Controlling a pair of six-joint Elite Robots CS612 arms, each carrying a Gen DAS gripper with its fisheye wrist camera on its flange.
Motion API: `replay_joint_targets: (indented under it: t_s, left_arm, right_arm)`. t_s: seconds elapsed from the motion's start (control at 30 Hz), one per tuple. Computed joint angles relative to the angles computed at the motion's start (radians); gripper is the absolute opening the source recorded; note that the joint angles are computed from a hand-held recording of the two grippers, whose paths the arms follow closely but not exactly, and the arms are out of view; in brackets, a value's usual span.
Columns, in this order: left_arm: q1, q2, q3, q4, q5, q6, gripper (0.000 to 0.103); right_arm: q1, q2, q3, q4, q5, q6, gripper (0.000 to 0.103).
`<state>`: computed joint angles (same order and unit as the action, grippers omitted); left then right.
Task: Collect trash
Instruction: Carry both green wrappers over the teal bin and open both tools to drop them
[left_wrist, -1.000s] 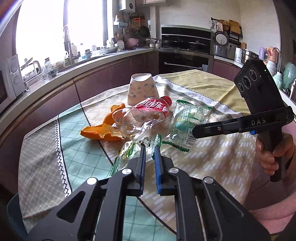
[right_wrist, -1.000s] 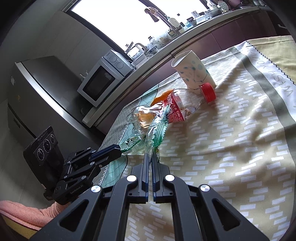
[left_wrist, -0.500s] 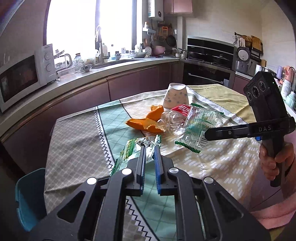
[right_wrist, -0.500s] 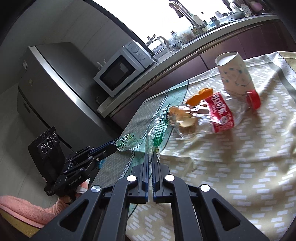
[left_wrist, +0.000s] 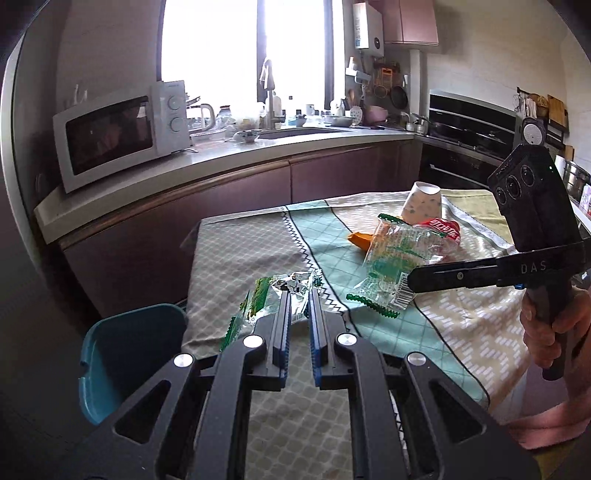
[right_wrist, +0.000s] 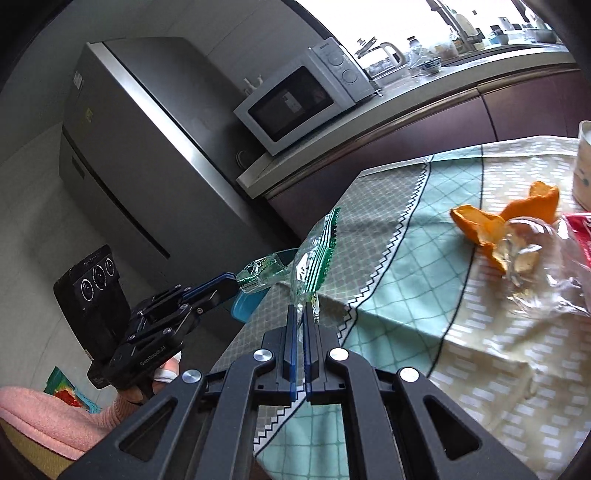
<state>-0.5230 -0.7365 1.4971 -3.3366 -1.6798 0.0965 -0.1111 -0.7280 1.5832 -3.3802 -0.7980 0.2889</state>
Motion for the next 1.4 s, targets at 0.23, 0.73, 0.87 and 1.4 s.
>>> replay_joint_targets:
  t_s: [0.23, 0.73, 0.87, 1.4]
  left_arm:
    - [0.034, -0.006, 0.016, -0.025, 0.064, -0.045, 0.010]
    - [0.104, 0.017, -0.007, 0.021, 0.180, -0.095, 0.010]
    - [0.115, 0.033, -0.029, 0.056, 0.189, -0.111, 0.010]
    - [0.143, 0.109, -0.131, 0.188, 0.170, -0.180, 0.010]
  right_arm:
    - [0.035, 0.023, -0.086, 0.113, 0.028, -0.080, 0.002]
    - [0.120, 0.121, -0.356, 0.426, 0.042, -0.233, 0.002]
    - [0.139, 0.154, -0.432, 0.524, 0.021, -0.263, 0.002]
    - [0.187, 0.263, -0.656, 0.797, -0.085, -0.308, 0.003]
